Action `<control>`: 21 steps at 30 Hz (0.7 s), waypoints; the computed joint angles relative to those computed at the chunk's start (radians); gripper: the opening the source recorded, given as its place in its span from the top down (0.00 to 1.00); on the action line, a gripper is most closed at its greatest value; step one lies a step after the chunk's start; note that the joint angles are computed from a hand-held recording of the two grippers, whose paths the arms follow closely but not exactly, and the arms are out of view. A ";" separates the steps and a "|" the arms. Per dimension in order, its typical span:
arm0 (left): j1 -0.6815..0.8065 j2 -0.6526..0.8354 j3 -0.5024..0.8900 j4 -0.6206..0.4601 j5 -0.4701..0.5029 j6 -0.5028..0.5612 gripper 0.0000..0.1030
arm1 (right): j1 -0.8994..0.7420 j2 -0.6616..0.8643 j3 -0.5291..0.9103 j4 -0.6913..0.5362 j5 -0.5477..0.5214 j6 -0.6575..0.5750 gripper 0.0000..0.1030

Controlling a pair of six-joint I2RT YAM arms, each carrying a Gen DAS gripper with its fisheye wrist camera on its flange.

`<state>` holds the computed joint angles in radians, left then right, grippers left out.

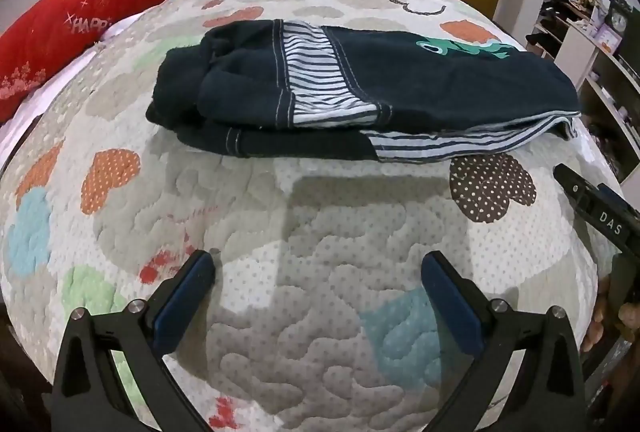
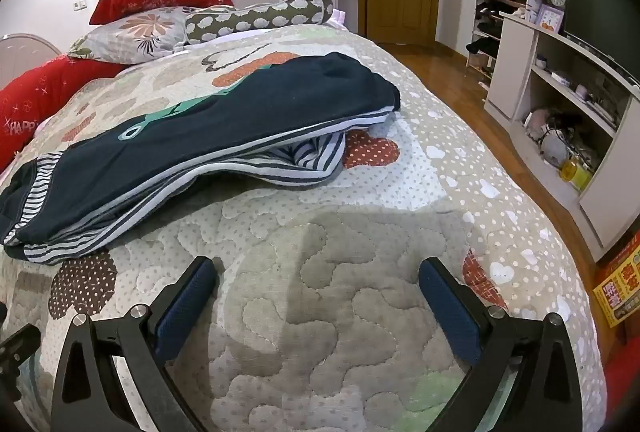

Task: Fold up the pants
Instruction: 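Move both grippers toward the folded navy pants on the quilt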

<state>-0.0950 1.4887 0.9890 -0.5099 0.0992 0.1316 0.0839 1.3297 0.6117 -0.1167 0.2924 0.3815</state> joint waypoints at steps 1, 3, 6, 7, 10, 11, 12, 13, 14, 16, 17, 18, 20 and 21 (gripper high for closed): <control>-0.001 -0.004 -0.004 0.000 -0.004 0.000 0.00 | 0.002 0.001 0.002 -0.003 0.001 0.002 0.00; -0.004 -0.016 -0.018 0.005 -0.013 0.005 0.00 | 0.006 -0.001 -0.002 0.003 0.004 0.005 0.00; 0.012 -0.050 -0.051 0.016 0.000 0.021 0.00 | 0.011 0.001 -0.004 0.008 0.009 0.002 0.00; 0.017 -0.055 -0.068 0.033 0.005 0.019 0.00 | 0.008 0.003 -0.002 0.008 0.002 -0.003 0.00; 0.026 -0.060 -0.090 0.055 0.017 0.007 0.00 | -0.008 -0.006 0.008 -0.010 -0.037 -0.015 0.00; 0.028 -0.061 -0.091 0.052 0.020 0.002 0.00 | -0.016 -0.005 0.012 -0.015 -0.048 -0.026 0.00; 0.028 -0.059 -0.087 0.046 0.021 0.003 0.00 | -0.020 -0.003 0.019 -0.023 -0.053 -0.036 0.00; 0.027 -0.059 -0.086 0.042 0.019 0.002 0.00 | -0.023 0.000 0.026 -0.031 -0.053 -0.044 0.00; 0.024 -0.059 -0.086 0.036 0.016 -0.001 0.00 | -0.018 0.009 0.024 -0.019 -0.045 -0.043 0.00; 0.021 -0.064 -0.093 0.029 0.013 -0.002 0.00 | 0.000 0.017 0.011 0.003 -0.035 -0.037 0.00; 0.021 -0.064 -0.091 0.018 0.012 -0.002 0.00 | 0.003 0.020 0.009 0.007 -0.032 -0.038 0.00; 0.022 -0.063 -0.087 0.003 0.012 -0.004 0.00 | 0.007 0.027 0.015 0.003 -0.026 -0.040 0.00; 0.036 -0.066 -0.092 -0.013 0.028 -0.008 0.00 | 0.021 0.038 0.028 -0.012 -0.002 -0.034 0.00; 0.038 -0.067 -0.099 -0.004 0.031 -0.011 0.00 | 0.032 0.035 0.025 -0.014 0.017 -0.028 0.00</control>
<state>-0.0572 1.4214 0.8903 -0.5135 0.1306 0.1207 0.1154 1.3648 0.6364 -0.1305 0.3089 0.3535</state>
